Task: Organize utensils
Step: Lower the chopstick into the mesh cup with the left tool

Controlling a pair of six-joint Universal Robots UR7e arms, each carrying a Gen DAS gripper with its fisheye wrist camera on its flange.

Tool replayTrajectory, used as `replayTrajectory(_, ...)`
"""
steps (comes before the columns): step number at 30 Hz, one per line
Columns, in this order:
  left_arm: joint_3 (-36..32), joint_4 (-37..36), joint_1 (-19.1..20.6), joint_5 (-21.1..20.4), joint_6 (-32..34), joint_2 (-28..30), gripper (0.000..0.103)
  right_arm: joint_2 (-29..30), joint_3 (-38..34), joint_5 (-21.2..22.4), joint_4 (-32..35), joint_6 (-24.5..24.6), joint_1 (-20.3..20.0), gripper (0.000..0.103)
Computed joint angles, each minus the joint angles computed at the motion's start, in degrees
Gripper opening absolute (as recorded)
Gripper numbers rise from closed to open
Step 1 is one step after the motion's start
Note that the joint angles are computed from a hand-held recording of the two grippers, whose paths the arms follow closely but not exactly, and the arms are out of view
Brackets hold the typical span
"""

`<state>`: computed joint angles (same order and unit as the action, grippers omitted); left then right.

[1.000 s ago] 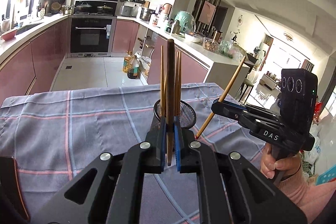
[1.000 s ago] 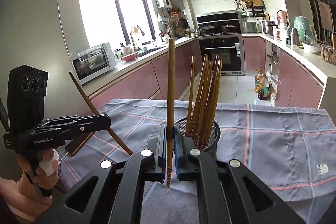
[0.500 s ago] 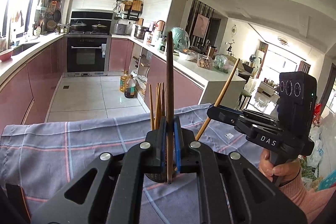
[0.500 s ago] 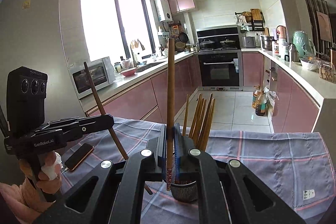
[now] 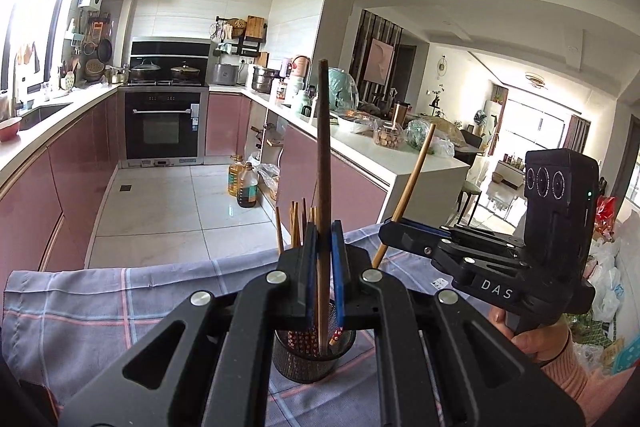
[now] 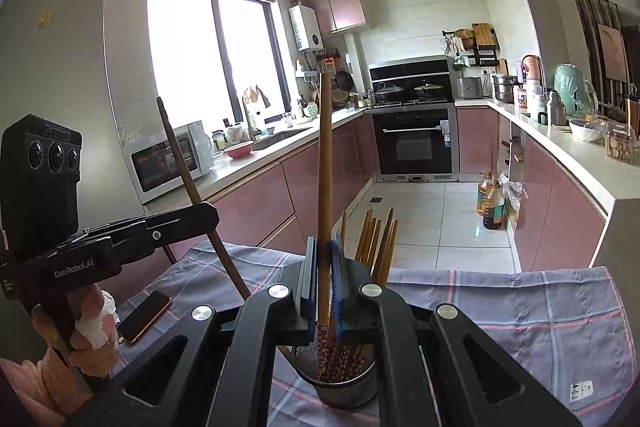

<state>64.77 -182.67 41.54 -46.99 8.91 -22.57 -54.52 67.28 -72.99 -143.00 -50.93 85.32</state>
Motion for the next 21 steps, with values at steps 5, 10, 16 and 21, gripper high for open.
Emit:
replayTrajectory(5,-1.6,1.3,-0.1,1.7,-0.7,1.5,0.008,1.0,-0.5,-1.4,-0.5,0.2,0.0,0.006)
replayTrajectory(10,-3.2,3.5,0.4,2.2,-1.6,2.6,0.008,2.1,-1.5,-2.8,0.6,0.5,0.2,0.006)
replayTrajectory(16,-3.3,6.4,0.8,2.2,-3.4,2.9,0.008,2.9,-1.8,-4.3,1.0,0.4,0.3,0.006)
replayTrajectory(21,-4.0,8.6,1.3,1.8,-4.3,3.1,0.007,3.3,-1.8,-5.2,1.5,0.7,0.1,0.006)
